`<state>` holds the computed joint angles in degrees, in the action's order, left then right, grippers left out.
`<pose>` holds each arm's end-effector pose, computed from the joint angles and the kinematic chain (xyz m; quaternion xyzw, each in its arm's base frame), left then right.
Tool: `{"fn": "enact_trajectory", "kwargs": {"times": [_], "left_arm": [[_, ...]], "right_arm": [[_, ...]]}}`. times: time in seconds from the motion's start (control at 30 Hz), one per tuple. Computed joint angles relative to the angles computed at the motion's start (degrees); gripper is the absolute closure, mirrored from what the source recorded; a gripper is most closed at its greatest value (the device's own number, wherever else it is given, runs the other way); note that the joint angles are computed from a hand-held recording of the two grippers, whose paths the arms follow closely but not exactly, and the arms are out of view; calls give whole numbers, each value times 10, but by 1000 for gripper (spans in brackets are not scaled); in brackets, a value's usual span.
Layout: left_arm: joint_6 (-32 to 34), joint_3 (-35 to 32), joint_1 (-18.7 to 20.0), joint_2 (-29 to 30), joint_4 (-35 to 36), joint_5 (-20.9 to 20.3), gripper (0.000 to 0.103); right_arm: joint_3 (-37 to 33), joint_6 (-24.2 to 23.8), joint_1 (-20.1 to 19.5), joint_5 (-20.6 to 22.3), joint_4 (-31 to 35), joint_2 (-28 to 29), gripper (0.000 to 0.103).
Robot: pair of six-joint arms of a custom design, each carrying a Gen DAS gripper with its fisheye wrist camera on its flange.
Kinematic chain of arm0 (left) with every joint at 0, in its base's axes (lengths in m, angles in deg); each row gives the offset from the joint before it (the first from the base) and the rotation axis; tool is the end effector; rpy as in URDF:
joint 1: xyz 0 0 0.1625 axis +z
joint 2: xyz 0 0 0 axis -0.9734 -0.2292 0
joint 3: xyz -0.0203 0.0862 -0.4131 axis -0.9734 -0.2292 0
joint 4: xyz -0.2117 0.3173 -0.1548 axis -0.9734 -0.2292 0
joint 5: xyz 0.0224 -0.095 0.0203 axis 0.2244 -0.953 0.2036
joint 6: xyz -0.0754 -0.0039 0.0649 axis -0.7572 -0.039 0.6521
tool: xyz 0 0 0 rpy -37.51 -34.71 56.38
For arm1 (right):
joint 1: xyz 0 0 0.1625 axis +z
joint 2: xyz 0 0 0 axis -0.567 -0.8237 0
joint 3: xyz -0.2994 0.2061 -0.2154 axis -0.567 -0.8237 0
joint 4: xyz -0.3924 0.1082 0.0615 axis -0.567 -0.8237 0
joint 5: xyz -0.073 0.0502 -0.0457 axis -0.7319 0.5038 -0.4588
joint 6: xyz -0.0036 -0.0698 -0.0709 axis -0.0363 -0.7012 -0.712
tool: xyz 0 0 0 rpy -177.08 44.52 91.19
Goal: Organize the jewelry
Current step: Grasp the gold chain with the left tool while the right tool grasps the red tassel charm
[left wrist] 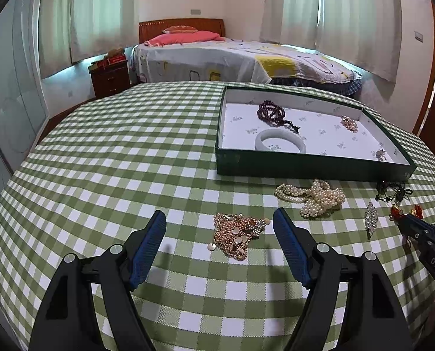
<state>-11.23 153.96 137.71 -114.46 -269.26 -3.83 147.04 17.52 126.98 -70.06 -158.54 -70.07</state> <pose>-0.1327 -0.6572 0.0728 0.2104 0.8586 -0.3443 0.3163 0.1041 -0.5948 0.1023 0.0845 -0.8584 0.3749 0.3398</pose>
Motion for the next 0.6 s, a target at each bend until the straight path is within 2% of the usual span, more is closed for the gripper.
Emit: {"fn": "enact_trajectory", "kwargs": {"times": [0.27,0.37,0.47,0.6], "left_arm": [[-19,-12,7,2,49,-15,32],[-30,-17,10,2,75,-16,43],[-21,-15,8,4,68,-9,48],[-1,-9,6,4,55,-8,71]], "right_arm": [[1,-1,-1,4,-3,0,92],[1,-1,-1,3,-3,0,92],[1,-2,-1,3,-4,1,92],[0,-2,-1,3,-4,1,92]]}}
